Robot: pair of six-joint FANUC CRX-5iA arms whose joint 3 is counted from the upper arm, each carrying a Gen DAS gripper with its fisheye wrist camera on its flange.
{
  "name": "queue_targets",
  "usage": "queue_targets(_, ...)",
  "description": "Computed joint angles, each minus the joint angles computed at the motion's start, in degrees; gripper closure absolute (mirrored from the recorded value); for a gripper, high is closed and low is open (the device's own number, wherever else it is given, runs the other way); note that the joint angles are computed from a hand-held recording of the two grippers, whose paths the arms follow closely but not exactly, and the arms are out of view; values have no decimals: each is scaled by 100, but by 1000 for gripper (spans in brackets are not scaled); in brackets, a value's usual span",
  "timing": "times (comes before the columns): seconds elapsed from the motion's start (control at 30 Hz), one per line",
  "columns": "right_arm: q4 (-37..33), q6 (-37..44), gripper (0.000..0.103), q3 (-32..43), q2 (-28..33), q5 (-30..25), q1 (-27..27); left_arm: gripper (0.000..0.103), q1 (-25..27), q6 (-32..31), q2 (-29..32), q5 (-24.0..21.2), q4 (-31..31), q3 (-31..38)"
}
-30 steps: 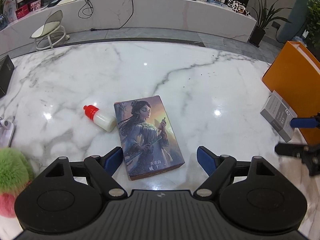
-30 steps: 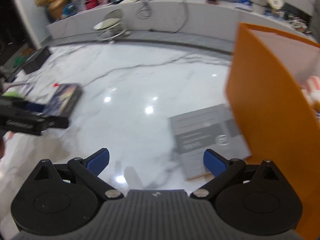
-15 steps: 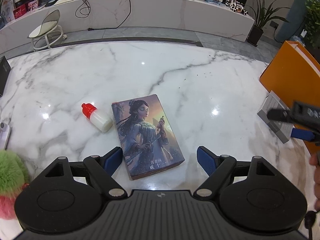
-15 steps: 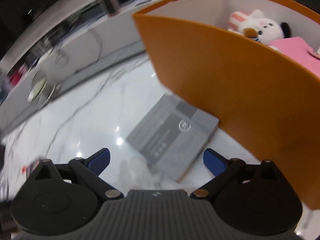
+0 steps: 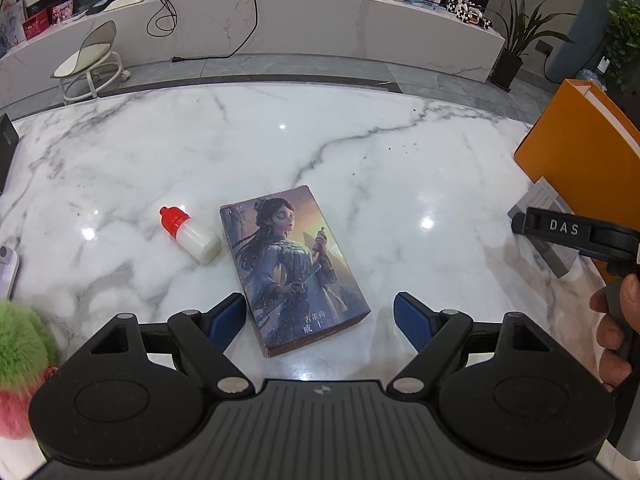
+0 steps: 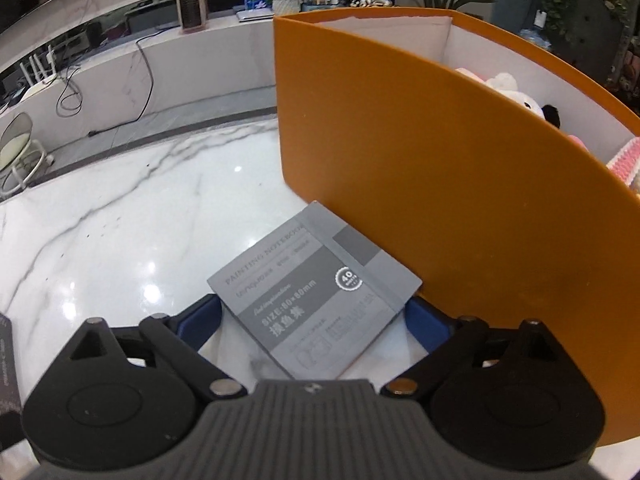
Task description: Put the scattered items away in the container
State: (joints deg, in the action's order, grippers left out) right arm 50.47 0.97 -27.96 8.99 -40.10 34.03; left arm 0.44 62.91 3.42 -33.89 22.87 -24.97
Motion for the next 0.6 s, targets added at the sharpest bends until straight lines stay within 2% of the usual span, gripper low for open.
queue_targets(0.17,-427,710,27,41,-168,23,90,7,13,-35,-36,8,66,-19)
queue_targets(0.33,-1002,1639,30,71,-349,94,209,7,8,-16,-15,-5,43,-2)
queue_targets(0.4,-1482,2298,32,159,-438,106,254,7,0,28,-1,-16,-18,19)
queue_targets(0.47,-2081,3105,38,335,-489,59,291,7,-17,98,21,-39,-119,61)
queue_targets(0.6,-3665,4623,35,803,-593,-68,150,7,-53,293,82,-73,-367,161)
